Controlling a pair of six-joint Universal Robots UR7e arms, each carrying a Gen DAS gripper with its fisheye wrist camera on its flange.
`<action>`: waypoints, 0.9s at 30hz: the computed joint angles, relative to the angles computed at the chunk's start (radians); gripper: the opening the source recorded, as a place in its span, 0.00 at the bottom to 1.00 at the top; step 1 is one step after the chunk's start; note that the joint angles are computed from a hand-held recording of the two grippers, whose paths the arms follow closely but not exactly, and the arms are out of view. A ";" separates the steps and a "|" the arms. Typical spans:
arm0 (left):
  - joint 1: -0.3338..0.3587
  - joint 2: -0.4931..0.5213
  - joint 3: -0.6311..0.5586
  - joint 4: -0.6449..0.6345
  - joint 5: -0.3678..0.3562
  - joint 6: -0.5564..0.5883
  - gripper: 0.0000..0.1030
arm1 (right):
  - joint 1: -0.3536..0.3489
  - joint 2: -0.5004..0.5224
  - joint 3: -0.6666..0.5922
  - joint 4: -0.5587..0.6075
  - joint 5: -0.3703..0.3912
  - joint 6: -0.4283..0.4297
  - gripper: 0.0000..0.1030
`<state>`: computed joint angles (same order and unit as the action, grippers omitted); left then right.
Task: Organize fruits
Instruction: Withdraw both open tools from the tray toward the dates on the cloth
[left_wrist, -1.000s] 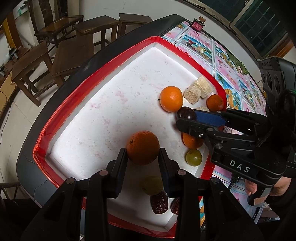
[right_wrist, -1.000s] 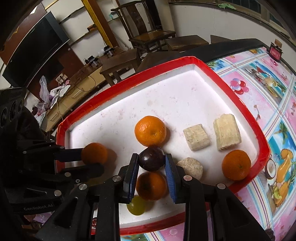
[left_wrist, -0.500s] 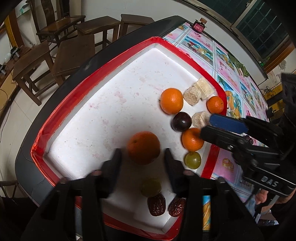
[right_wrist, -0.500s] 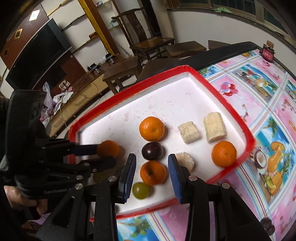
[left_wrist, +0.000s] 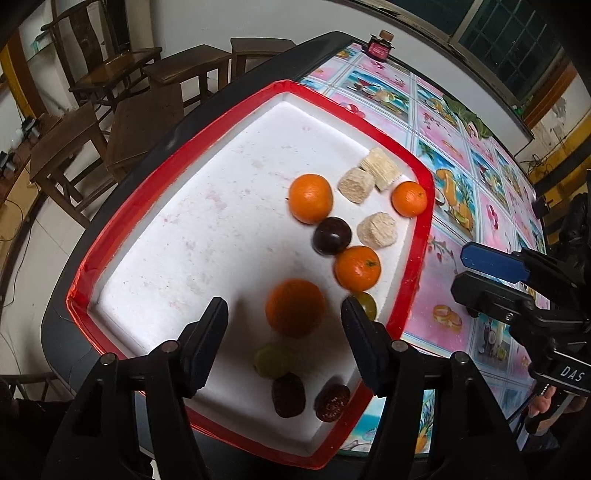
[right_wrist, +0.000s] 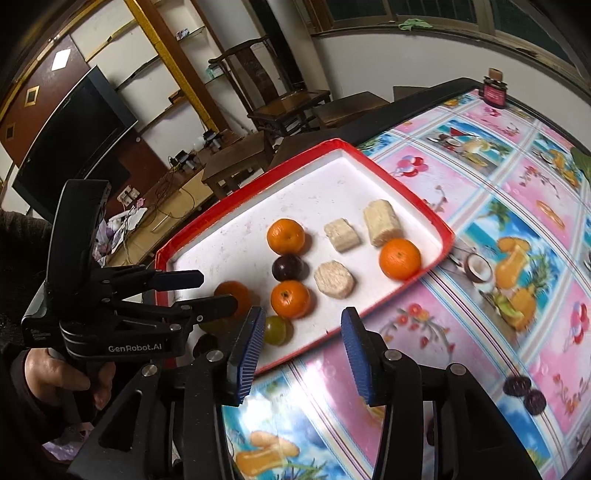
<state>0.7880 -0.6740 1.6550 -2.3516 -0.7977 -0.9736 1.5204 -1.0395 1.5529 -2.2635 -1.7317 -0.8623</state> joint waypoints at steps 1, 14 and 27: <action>-0.002 0.003 -0.005 0.007 0.002 -0.002 0.64 | -0.003 -0.005 0.002 0.000 0.002 0.002 0.44; -0.046 0.067 -0.103 0.072 0.010 0.054 0.74 | -0.069 -0.081 0.009 -0.003 0.001 0.020 0.52; -0.060 0.174 -0.251 0.081 -0.038 0.165 0.74 | -0.139 -0.121 -0.022 -0.024 -0.027 0.031 0.53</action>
